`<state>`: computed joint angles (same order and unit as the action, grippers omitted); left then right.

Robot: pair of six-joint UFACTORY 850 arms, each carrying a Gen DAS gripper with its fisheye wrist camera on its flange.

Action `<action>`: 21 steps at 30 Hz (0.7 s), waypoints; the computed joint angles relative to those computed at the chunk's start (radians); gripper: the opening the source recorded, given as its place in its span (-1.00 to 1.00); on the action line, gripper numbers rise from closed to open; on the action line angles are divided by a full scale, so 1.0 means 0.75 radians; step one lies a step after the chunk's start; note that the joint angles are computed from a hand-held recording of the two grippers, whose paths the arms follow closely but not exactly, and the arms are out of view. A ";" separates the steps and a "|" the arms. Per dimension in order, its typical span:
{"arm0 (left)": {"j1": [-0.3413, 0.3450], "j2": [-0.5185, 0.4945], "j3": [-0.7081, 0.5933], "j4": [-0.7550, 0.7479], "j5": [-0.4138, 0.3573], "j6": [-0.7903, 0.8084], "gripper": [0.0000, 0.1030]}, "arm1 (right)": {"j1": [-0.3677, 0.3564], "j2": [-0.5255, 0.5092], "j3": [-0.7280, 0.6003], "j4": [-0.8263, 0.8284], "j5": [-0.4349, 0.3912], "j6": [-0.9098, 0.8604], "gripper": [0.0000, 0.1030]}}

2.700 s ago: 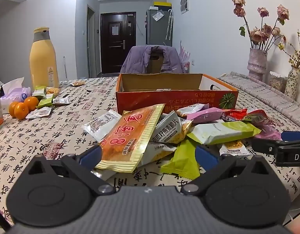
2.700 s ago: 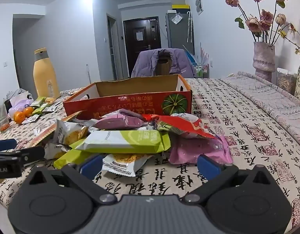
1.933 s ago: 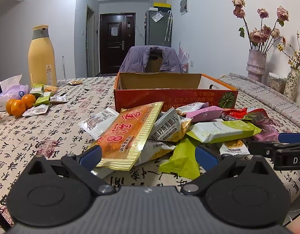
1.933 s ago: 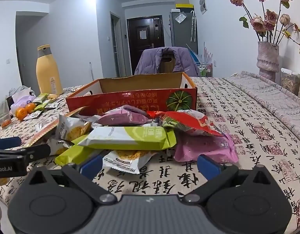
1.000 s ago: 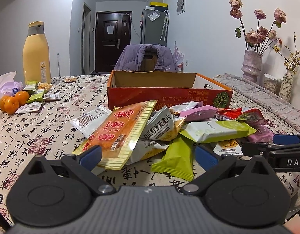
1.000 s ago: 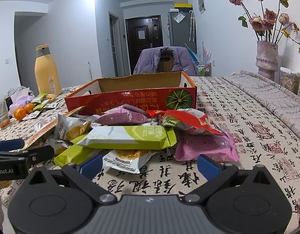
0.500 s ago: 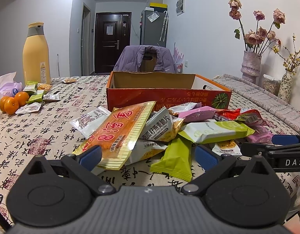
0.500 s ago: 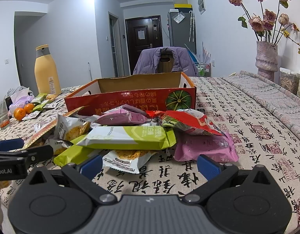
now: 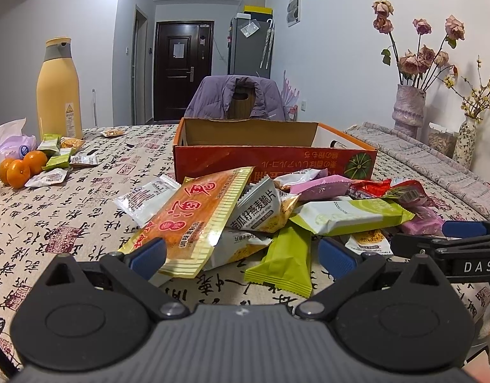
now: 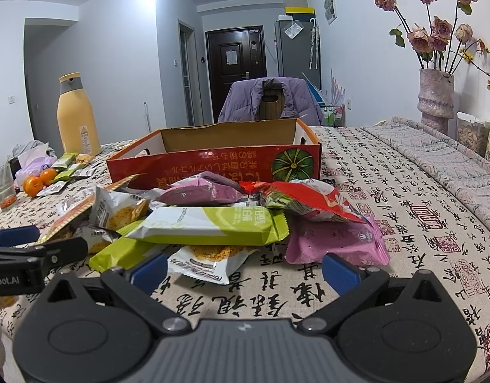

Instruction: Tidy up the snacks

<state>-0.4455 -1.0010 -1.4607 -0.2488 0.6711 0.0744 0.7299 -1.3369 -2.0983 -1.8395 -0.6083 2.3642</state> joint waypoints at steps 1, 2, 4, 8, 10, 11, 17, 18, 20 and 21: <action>-0.001 0.000 0.000 -0.002 0.001 0.000 1.00 | 0.001 -0.001 -0.001 0.002 -0.001 -0.002 1.00; 0.000 0.001 0.001 0.001 0.001 -0.001 1.00 | 0.001 -0.001 -0.001 0.002 -0.001 -0.002 1.00; -0.001 0.001 0.001 0.001 0.000 -0.001 1.00 | 0.002 0.001 0.000 0.002 -0.001 -0.002 1.00; 0.000 0.003 0.003 0.004 0.001 -0.006 1.00 | 0.002 0.000 -0.001 0.003 -0.001 -0.003 1.00; 0.001 0.005 0.005 0.012 0.001 -0.014 1.00 | 0.001 0.001 0.001 -0.006 0.004 0.003 1.00; 0.002 0.006 0.006 0.015 0.001 -0.019 1.00 | 0.002 0.001 0.001 -0.008 0.005 0.003 1.00; 0.008 0.008 0.011 0.035 0.008 -0.043 1.00 | 0.003 -0.029 -0.060 0.057 0.026 -0.093 1.00; 0.009 0.008 0.010 0.033 0.008 -0.043 1.00 | 0.003 -0.039 -0.080 0.069 0.030 -0.115 0.97; 0.012 0.006 0.007 0.029 0.008 -0.045 1.00 | 0.002 -0.067 -0.138 0.115 0.049 -0.176 0.89; 0.014 0.007 0.008 0.027 0.010 -0.047 1.00 | 0.000 -0.089 -0.183 0.165 0.062 -0.231 0.85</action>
<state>-0.4352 -0.9959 -1.4544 -0.2284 0.6785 0.0393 0.7299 -1.4039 -2.2357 -1.7157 -0.5617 2.1907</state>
